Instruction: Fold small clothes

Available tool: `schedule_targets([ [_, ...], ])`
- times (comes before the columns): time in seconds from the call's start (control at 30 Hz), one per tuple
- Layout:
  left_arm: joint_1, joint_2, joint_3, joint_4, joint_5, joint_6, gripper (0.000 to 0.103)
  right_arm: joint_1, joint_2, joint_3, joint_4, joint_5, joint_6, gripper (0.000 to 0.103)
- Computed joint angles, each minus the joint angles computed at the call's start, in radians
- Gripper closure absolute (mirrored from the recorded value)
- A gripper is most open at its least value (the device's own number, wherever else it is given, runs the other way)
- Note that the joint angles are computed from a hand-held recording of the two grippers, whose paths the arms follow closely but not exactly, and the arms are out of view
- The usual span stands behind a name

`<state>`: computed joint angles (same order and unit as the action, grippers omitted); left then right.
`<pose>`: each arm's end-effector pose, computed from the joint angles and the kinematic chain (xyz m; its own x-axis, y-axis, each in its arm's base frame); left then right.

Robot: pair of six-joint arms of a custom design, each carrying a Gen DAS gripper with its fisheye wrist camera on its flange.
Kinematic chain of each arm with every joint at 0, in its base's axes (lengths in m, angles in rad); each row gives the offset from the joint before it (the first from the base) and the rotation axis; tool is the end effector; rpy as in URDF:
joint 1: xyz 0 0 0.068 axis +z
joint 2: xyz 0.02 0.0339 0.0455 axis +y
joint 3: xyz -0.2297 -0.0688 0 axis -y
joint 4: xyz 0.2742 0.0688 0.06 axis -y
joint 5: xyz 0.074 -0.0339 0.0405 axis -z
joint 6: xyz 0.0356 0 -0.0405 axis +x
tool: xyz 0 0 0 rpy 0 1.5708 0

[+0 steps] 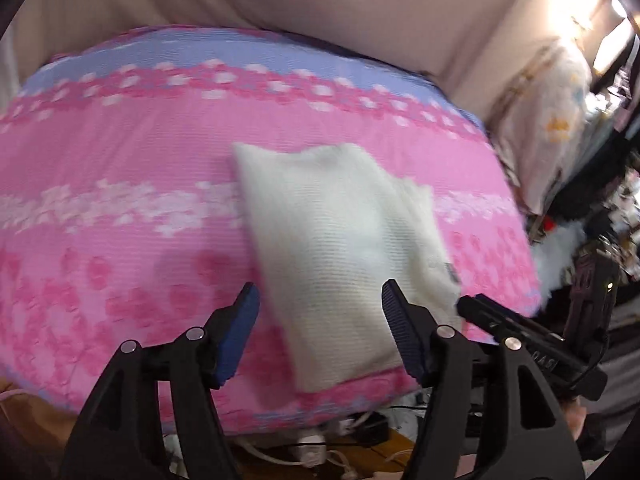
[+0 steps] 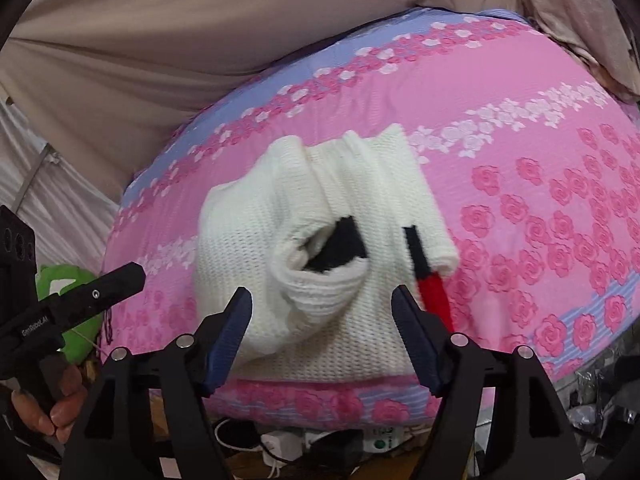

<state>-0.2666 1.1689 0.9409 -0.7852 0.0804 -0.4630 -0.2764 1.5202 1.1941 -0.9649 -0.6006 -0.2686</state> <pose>0.2585 -0.0736 0.2285 -0.8680 -0.2245 -0.4430 -0.0940 0.9501 -0.2973 0.3094 -0.0669 0.2126 -0.9114 0.0309 -0.4104 -0.1731 0.8759 0.4504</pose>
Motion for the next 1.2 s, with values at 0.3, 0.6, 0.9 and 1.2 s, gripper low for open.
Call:
schedule_targets([
  [0.3,0.007,-0.113,-0.105,-0.079,-0.078,-0.055,0.041,0.103,0.253,0.113,0.018,0.029,0.196,0.062],
  [0.6,-0.104,-0.009,-0.012,-0.079,-0.164,-0.003,0.031,0.032,-0.124,0.066,0.081,-0.083,0.134,0.091],
  [0.9,-0.154,0.176,0.097,-0.048,-0.168,-0.011,0.031,-0.067,0.111,-0.057,0.091,0.119,0.045,0.084],
  [1.2,-0.139,0.234,0.115,-0.051,-0.16,-0.04,0.031,-0.064,0.147,0.077,0.058,0.095,0.057,0.052],
])
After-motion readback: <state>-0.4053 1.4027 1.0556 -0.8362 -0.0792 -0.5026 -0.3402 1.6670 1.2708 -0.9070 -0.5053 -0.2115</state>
